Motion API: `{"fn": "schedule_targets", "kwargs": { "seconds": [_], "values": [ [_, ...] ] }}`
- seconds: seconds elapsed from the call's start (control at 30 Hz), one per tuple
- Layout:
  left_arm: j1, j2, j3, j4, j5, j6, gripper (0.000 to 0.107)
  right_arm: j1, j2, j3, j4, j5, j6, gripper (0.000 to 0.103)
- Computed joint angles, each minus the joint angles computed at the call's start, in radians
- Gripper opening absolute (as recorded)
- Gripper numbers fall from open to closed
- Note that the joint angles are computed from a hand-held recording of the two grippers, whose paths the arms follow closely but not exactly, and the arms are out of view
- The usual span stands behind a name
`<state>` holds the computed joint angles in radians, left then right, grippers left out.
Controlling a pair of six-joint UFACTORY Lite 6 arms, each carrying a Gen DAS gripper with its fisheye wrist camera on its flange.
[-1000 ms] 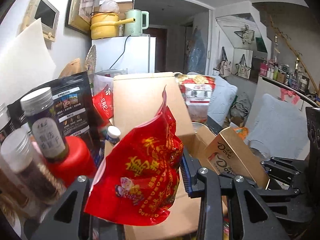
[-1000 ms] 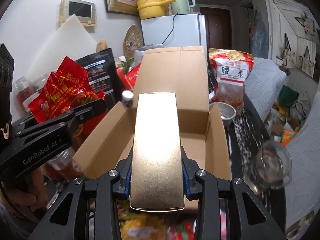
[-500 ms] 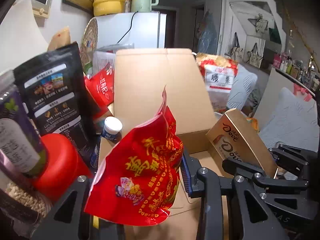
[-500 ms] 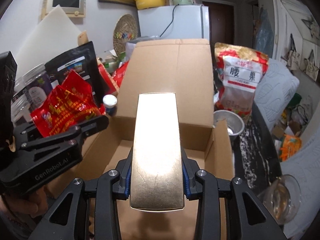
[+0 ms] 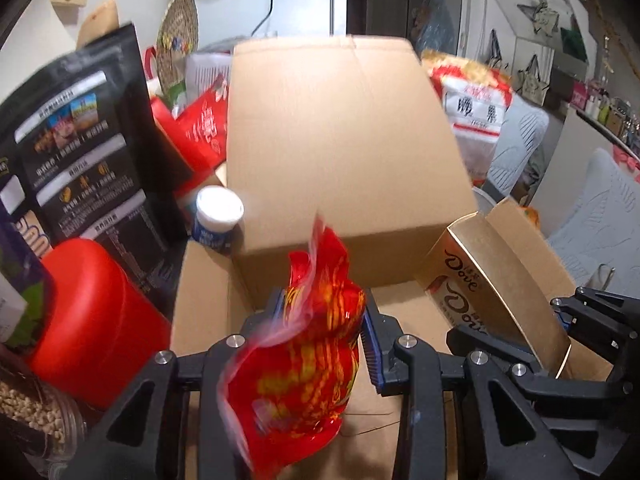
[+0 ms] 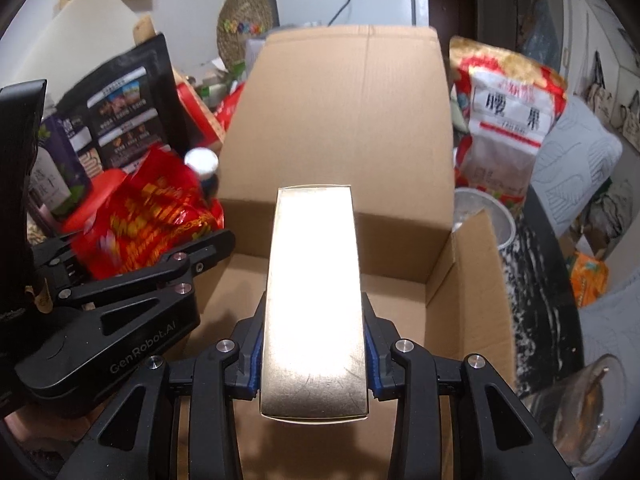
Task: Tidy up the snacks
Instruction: 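Release the red bag with the left gripper while the right gripper releases the gold box inside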
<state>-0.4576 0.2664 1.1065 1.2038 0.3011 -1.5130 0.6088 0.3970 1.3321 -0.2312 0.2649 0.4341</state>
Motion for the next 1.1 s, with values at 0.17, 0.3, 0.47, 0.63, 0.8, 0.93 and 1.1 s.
{"fn": "schedule_targets", "kwargs": {
  "seconds": [0.17, 0.3, 0.47, 0.63, 0.8, 0.93, 1.1],
  "values": [
    [0.024, 0.077, 0.052, -0.185, -0.024, 0.184, 0.035, -0.006, 0.047, 0.029, -0.016, 0.029, 0.032, 0.038],
    [0.025, 0.119, 0.097, -0.307, 0.009, 0.295, 0.037, -0.015, 0.054, 0.028, -0.018, 0.034, 0.046, 0.039],
    [-0.015, 0.103, 0.096, -0.117, 0.11, 0.107, 0.058, -0.016, 0.032, 0.017, -0.104, 0.047, 0.147, 0.061],
    [-0.026, 0.059, 0.074, -0.108, 0.127, 0.096, 0.063, -0.009, -0.013, -0.007, -0.155, 0.063, 0.2, 0.061],
    [-0.044, -0.021, 0.02, -0.118, 0.144, 0.098, 0.063, 0.016, -0.078, -0.045, -0.245, 0.081, 0.294, 0.061],
    [-0.07, -0.135, -0.059, -0.107, 0.186, 0.079, 0.063, 0.041, -0.154, -0.086, -0.325, 0.109, 0.372, 0.061],
    [-0.123, -0.247, -0.099, -0.123, 0.263, 0.081, 0.064, 0.088, -0.266, -0.137, -0.412, 0.16, 0.463, 0.061]
  ]
}}
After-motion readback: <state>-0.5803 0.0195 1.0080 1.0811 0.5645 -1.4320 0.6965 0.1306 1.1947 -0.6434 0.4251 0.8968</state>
